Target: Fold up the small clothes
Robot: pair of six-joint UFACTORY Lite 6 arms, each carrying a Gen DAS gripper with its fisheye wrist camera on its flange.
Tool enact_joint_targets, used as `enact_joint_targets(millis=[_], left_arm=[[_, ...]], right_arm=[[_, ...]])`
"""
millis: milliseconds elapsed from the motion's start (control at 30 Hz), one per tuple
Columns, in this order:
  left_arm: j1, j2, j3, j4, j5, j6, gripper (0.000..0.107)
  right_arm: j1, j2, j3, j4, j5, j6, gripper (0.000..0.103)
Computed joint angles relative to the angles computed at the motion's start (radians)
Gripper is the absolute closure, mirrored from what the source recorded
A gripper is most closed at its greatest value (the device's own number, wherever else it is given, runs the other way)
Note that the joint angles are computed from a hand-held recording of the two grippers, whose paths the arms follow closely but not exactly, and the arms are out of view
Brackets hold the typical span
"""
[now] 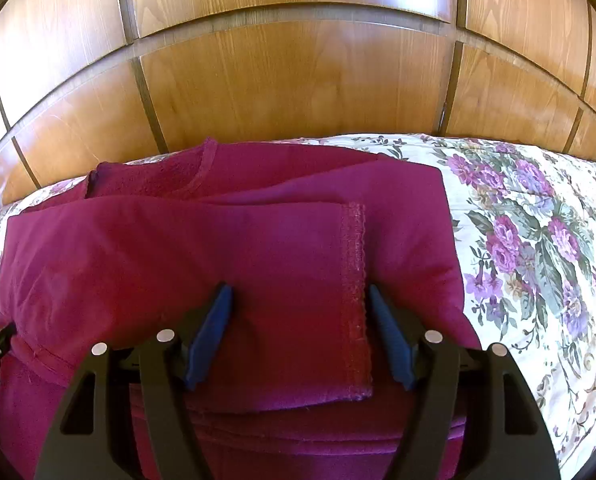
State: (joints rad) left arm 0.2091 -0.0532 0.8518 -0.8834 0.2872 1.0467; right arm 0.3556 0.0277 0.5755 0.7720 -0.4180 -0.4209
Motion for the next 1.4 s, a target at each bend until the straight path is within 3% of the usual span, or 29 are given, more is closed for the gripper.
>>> enact_joint_targets(millis=[200,467,567,600,633,733,1133,1400], left_arm=[[0.006,-0.099,-0.043,0.097,0.016,-0.108,0.039],[0.117,-0.337,-0.139,0.102,0.172,-0.081,0.039],[0.165,-0.43,-0.175,0.097,0.23,-0.053,0.039],[0.192,-0.462,-0.187,0.093,0.257,-0.036,0.039],[0.212,-0.478,-0.192,0.088,0.276,-0.022,0.039],[0.288,-0.524,-0.209,0.073,0.344,0.017,0.039],[0.548,-0.626,-0.293,0.041,0.538,0.172,0.039],[0.773,-0.664,-0.351,0.044,0.695,0.321,0.039]], right_arm=[[0.001,-0.006,-0.004,-0.002,0.002,0.005,0.033],[0.015,-0.009,0.002,0.068,-0.001,-0.059,0.03],[0.016,-0.025,0.006,0.113,0.032,-0.097,0.025],[0.01,-0.036,0.004,0.106,0.051,-0.098,0.017],[0.01,-0.049,0.003,0.135,0.073,-0.132,0.012],[0.041,-0.121,-0.039,0.279,0.081,-0.253,0.009],[0.264,-0.503,-0.357,0.683,0.074,-0.525,0.008],[0.574,-0.799,-0.552,1.138,-0.089,-0.834,0.007]])
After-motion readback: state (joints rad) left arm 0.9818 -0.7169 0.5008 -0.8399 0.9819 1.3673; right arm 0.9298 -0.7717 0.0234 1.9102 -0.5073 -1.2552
